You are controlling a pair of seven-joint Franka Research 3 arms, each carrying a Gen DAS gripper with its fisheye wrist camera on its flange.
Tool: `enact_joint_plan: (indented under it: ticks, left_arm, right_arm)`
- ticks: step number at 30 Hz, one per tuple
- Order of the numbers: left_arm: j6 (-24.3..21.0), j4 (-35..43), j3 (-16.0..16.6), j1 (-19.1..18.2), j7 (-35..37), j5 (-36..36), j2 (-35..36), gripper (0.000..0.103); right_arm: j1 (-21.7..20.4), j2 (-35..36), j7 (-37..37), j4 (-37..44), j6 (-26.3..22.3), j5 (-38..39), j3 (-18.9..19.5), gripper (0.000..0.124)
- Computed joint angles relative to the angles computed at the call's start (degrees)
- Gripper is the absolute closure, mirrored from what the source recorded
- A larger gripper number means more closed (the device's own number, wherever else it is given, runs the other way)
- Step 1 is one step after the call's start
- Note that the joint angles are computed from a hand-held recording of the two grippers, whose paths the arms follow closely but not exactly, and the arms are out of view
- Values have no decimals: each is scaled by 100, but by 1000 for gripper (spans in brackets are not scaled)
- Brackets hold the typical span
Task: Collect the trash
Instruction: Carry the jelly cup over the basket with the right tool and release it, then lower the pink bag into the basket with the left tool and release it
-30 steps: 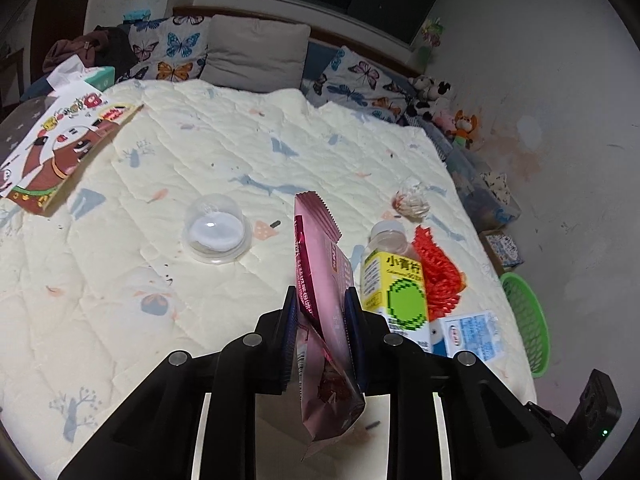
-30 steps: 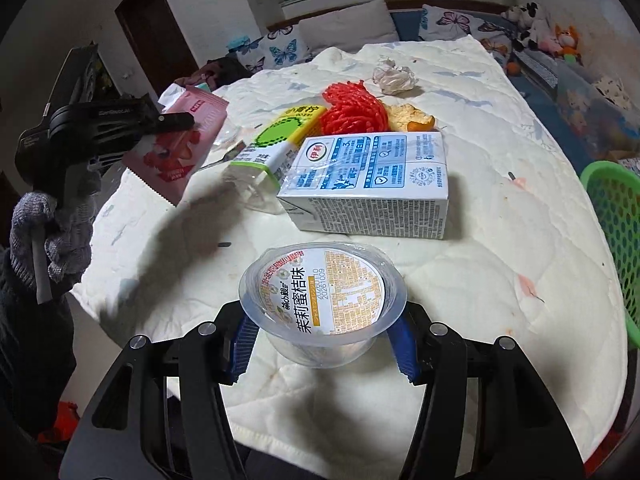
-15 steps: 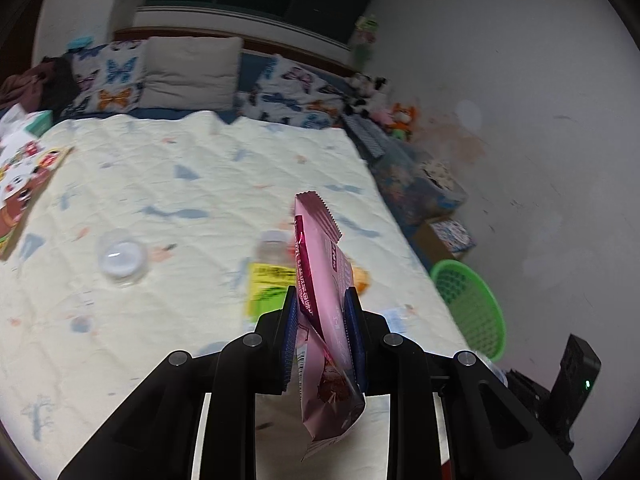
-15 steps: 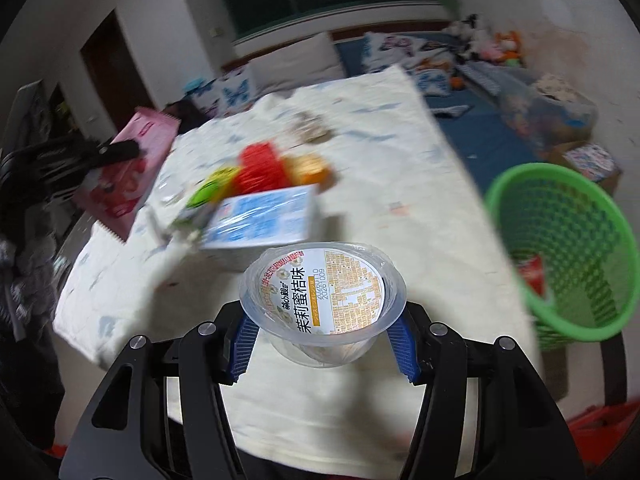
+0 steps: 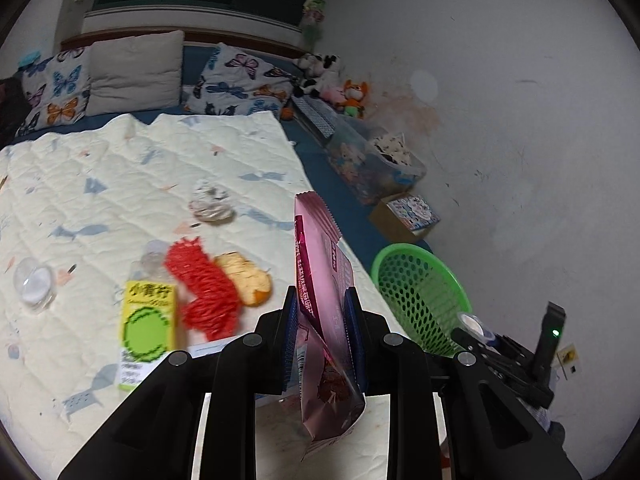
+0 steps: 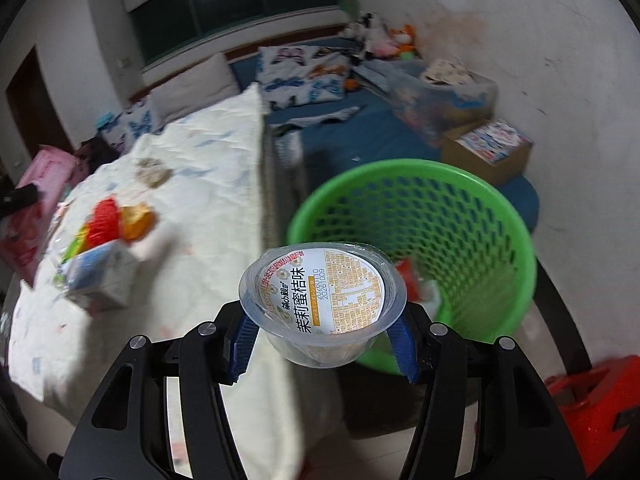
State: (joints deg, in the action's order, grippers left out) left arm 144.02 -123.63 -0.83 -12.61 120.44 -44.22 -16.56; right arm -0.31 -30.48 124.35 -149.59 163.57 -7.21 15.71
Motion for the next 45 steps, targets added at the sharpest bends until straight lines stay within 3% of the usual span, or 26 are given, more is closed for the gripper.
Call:
enact_joint_plan:
  ticks: [16, 25, 36, 45]
  left_arm:
    - [-268, 938, -492, -58, -55, -8, 820, 80]
    - [-386, 1399, -811, -66, -83, 90, 1225, 80]
    - [-534, 2012, -1203, -124, -322, 370, 1779, 80]
    - [-547, 2729, -1565, -251, -836, 1209, 2527, 80]
  right_arm:
    - [-461, 852, 251, 183, -76, -480, -293, 66]
    - [-410, 1072, 259, 259, -52, -656, -561, 63]
    - [-457, 792, 242, 39, 32, -620, -616, 56]
    - [-620, 19, 95, -429, 133, -251, -484, 53]
